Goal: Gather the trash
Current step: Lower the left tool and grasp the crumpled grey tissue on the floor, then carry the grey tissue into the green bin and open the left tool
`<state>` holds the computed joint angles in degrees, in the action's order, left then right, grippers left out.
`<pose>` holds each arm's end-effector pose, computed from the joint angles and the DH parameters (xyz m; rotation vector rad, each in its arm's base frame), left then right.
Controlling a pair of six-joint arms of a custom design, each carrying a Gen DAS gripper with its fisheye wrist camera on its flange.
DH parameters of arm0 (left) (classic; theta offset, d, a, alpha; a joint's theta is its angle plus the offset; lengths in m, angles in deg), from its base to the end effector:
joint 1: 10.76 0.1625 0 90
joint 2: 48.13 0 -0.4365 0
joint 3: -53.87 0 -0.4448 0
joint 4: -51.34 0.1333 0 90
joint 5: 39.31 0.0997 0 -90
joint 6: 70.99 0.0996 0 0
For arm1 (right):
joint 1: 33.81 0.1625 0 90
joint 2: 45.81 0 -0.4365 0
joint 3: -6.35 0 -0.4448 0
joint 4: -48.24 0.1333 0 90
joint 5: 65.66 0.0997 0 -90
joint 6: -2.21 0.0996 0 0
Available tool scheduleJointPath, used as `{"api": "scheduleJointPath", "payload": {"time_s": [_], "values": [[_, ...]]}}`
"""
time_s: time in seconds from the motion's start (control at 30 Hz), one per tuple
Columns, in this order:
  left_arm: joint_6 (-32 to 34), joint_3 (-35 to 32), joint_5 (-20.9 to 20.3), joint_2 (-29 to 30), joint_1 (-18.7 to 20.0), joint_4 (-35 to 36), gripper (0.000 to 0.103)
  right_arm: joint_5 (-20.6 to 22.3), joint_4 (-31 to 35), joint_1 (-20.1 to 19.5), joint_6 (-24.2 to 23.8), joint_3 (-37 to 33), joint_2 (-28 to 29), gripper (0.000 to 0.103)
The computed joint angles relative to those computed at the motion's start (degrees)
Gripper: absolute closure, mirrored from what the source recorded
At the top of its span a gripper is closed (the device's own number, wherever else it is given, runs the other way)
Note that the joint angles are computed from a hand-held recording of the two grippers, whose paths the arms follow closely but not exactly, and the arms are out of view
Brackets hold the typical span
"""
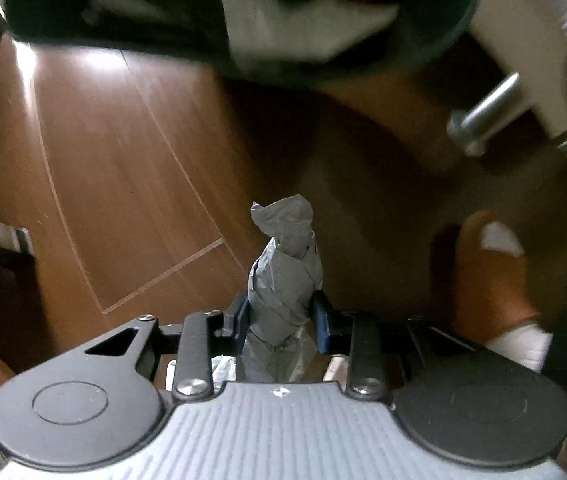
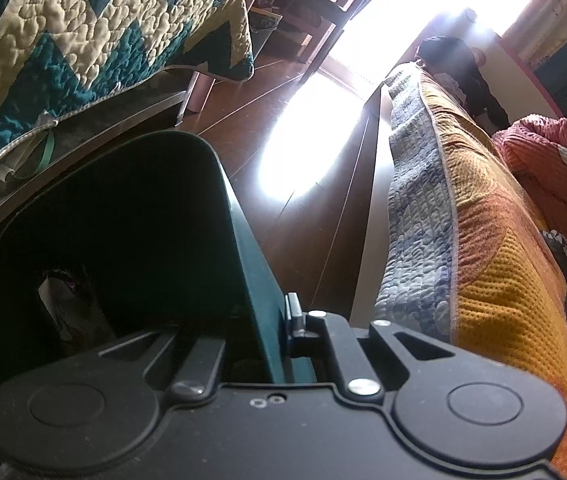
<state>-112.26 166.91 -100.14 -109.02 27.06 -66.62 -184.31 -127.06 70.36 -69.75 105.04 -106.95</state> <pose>-0.3155 -0.4751 0.0725 0.3752 2.4671 -0.1060 0.2531 -0.6530 0.2887 1.3532 -1.8210 0.5954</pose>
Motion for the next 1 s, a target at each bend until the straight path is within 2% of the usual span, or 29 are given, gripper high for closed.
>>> {"api": "scheduleJointPath", "payload": {"time_s": [0.23,0.47,0.67,0.87,1.0], "values": [[-3.12,-1.69,0.86,-6.75,-2.45,-2.24,0.072,-0.3,0.44,-0.2,1.22,-0.42,-0.01,0.095],[1.57,-5.57,4.83,-7.89,-4.71,-3.63,0.072,-0.1,0.27,-0.2,0.54,-0.26,-0.08,0.095],[0.53,-10.75,10.15,-4.02,-2.41,-7.03,0.072,-0.1,0.18,-0.14,0.46,-0.1,-0.11,0.095],[0.18,-15.6,11.71,2.19,0.34,-8.19,0.072,-0.15,0.29,-0.18,0.87,-0.22,-0.07,0.095],[0.2,-16.94,11.33,4.67,2.08,-8.39,0.072,-0.1,0.49,-0.26,1.21,-0.38,-0.08,0.095]]}}
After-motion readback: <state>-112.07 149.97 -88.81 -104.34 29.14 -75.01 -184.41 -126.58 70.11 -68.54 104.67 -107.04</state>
